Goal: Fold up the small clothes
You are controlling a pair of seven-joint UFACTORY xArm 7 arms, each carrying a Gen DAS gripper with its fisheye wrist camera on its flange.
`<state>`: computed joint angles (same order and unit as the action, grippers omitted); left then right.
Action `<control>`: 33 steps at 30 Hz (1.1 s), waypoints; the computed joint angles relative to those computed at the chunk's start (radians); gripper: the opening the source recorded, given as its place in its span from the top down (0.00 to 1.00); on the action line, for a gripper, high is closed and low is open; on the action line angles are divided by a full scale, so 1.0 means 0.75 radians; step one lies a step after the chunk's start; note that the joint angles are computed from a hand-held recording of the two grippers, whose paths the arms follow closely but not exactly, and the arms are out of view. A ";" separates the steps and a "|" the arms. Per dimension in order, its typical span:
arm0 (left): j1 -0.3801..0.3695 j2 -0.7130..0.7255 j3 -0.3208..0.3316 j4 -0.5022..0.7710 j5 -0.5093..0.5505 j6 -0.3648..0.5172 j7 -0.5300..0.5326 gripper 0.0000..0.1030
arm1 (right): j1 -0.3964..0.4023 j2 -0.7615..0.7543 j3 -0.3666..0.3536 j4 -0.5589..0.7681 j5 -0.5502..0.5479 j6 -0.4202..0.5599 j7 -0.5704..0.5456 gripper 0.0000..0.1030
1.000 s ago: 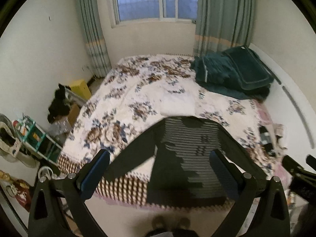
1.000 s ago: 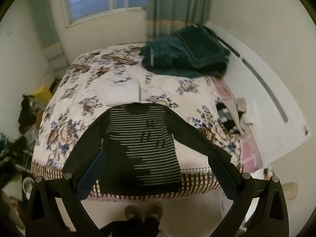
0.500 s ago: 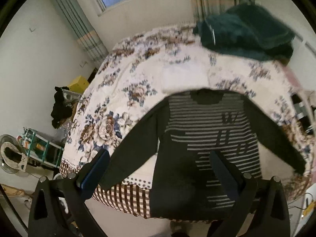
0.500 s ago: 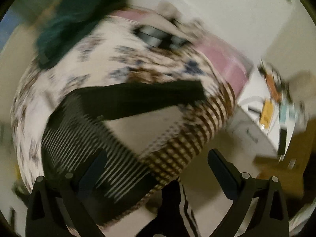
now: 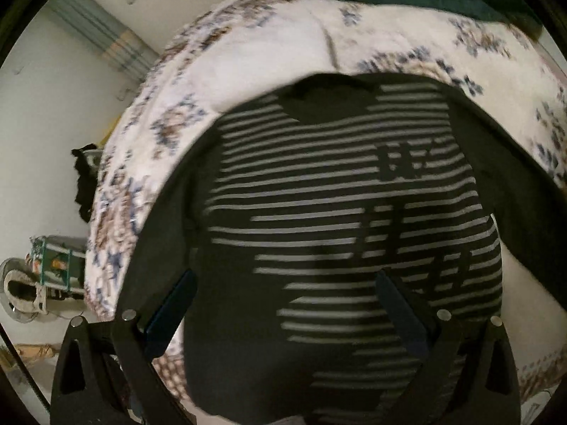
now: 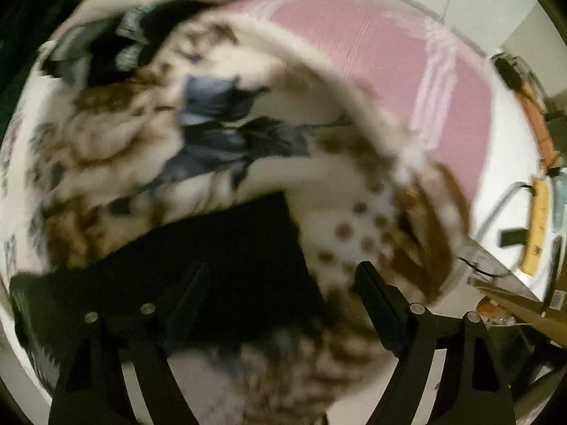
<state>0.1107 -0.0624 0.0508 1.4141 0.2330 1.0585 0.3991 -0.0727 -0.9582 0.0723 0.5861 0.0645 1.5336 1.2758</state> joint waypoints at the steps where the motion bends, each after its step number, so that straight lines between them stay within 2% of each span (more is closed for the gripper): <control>1: -0.006 0.002 -0.007 -0.024 0.005 -0.012 -0.011 0.00 | -0.003 -0.023 -0.020 -0.050 0.018 -0.062 -0.002 0.35; 2: -0.018 0.011 -0.021 -0.049 0.013 -0.025 -0.032 0.00 | -0.025 -0.054 -0.019 -0.103 0.044 -0.143 -0.013 0.50; 3: -0.027 0.016 -0.026 -0.065 0.010 -0.036 -0.036 0.00 | -0.008 -0.044 -0.020 -0.109 0.029 -0.169 -0.003 0.84; 4: -0.035 0.017 -0.030 -0.087 0.001 -0.054 -0.034 0.00 | -0.003 0.002 0.003 -0.079 -0.005 -0.164 -0.020 0.97; 7: -0.059 0.015 -0.041 -0.137 -0.007 -0.115 -0.035 0.00 | 0.004 0.065 0.065 0.028 -0.120 -0.153 -0.054 0.97; 10: -0.075 0.024 -0.047 -0.136 -0.034 -0.121 -0.050 0.00 | -0.043 0.039 0.081 0.110 -0.225 -0.130 -0.022 0.97; 13: -0.088 0.029 -0.050 -0.132 -0.064 -0.112 -0.061 0.00 | -0.090 0.046 0.067 0.159 -0.283 -0.139 0.007 0.97; 16: -0.103 0.035 -0.059 -0.138 -0.056 -0.113 -0.082 0.00 | -0.104 0.110 0.002 0.141 -0.279 -0.187 -0.019 0.97; 17: -0.107 0.039 -0.061 -0.138 -0.053 -0.111 -0.091 0.00 | -0.109 0.114 -0.009 0.128 -0.271 -0.171 -0.024 0.92; 18: -0.110 0.040 -0.061 -0.139 -0.053 -0.111 -0.097 0.00 | -0.119 0.124 -0.035 0.121 -0.261 -0.166 -0.034 0.79; 19: -0.111 0.038 -0.060 -0.145 -0.054 -0.114 -0.102 0.00 | -0.130 0.111 -0.066 0.085 -0.236 -0.189 -0.030 0.63; 23: -0.111 0.038 -0.055 -0.162 -0.037 -0.127 -0.115 0.00 | -0.202 -0.148 -0.061 -0.063 -0.145 -0.240 0.121 0.46; 25: -0.106 0.035 -0.051 -0.187 -0.018 -0.135 -0.121 0.00 | -0.209 -0.304 -0.061 -0.163 -0.087 -0.271 0.186 0.43; 27: -0.098 0.039 -0.045 -0.204 0.006 -0.132 -0.134 0.00 | -0.194 -0.453 -0.084 -0.312 0.000 -0.364 0.227 0.43; 29: -0.089 0.039 -0.039 -0.218 0.016 -0.129 -0.144 0.00 | -0.186 -0.507 -0.076 -0.405 0.038 -0.443 0.244 0.42; 32: -0.074 0.036 -0.029 -0.248 0.022 -0.150 -0.151 0.00 | -0.211 -0.545 0.006 -0.491 0.041 -0.563 0.333 0.42; 33: -0.069 0.032 -0.026 -0.266 0.027 -0.169 -0.152 0.00 | -0.226 -0.527 0.058 -0.488 0.031 -0.593 0.392 0.45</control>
